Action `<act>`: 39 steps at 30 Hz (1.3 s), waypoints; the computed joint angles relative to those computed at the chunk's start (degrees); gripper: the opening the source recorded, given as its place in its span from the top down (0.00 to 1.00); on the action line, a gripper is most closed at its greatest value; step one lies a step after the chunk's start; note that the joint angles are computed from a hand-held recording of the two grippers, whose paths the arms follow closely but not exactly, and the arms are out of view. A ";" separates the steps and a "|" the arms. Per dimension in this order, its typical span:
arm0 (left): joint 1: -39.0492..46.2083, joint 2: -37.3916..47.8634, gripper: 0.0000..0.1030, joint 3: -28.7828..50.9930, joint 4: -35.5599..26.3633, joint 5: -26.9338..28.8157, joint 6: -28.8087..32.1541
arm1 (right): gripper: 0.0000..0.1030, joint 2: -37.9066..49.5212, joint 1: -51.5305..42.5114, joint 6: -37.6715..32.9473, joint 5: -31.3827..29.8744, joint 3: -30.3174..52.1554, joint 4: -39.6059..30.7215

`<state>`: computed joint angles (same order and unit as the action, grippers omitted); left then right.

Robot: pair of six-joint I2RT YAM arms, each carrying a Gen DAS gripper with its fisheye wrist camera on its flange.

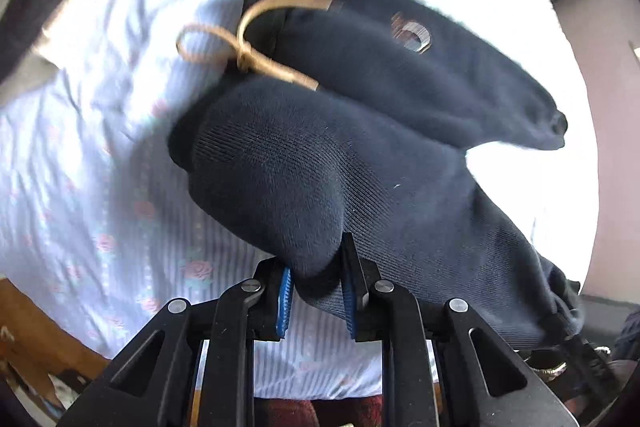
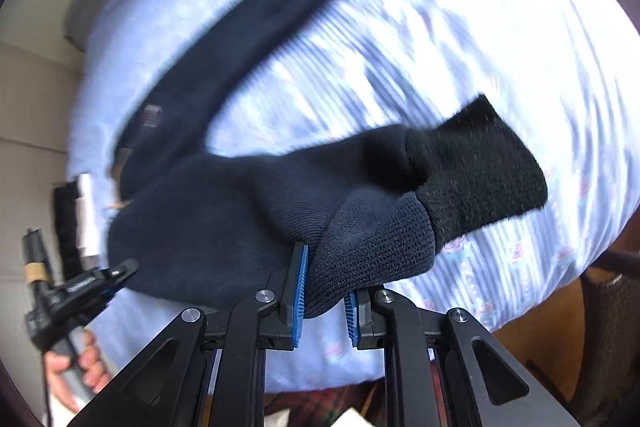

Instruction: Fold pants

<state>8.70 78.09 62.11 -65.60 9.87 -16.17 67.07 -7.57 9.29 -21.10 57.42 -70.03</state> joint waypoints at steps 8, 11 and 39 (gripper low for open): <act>-1.96 0.95 0.79 10.65 -7.76 -2.41 -1.85 | 0.85 4.61 -7.00 -6.28 -7.09 19.83 -15.96; -1.86 4.88 0.80 15.13 -7.37 -2.74 -3.65 | 0.86 8.80 -4.63 -2.03 -7.19 24.21 -12.71; -4.65 43.38 0.12 59.65 -6.70 -8.72 5.68 | 0.36 52.36 4.96 -0.41 5.06 61.62 4.00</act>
<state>4.06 121.47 121.76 -72.30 1.15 -10.49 119.43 -2.61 8.88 -16.03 119.04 -66.04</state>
